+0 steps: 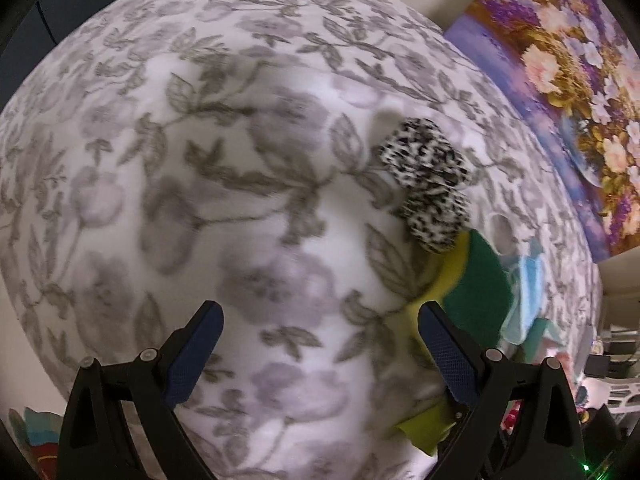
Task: Organize soft objects
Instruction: 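Lower the right tool onto the lime-green cloth and close it, then grasp the green-yellow scouring sponge with the left tool while the right tool lifts the cloth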
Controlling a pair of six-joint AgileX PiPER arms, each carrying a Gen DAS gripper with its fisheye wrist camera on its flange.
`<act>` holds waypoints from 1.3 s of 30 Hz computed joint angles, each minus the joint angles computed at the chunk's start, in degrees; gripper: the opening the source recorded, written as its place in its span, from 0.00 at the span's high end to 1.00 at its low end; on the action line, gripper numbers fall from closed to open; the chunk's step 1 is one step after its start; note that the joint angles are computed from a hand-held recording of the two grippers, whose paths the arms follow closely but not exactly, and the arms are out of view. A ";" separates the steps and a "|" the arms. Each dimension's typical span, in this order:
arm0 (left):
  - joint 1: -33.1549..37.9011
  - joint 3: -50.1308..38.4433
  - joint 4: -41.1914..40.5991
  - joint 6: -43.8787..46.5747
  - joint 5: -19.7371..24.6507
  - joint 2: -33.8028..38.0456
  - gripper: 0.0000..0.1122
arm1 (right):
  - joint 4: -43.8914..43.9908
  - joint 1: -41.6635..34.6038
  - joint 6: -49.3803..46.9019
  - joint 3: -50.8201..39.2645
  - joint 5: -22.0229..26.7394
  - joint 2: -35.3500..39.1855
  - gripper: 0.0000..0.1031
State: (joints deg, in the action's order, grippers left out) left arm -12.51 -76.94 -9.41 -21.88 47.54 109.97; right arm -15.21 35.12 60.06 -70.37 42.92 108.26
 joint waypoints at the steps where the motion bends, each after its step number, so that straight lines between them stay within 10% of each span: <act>1: -0.41 0.32 -0.73 0.36 -0.42 -0.02 0.13 | 0.19 -0.33 -0.27 0.23 -0.13 -0.06 0.91; 39: -11.51 -4.97 0.59 6.85 -2.80 5.10 0.13 | -0.11 -9.55 -2.15 14.77 -3.46 -18.14 0.92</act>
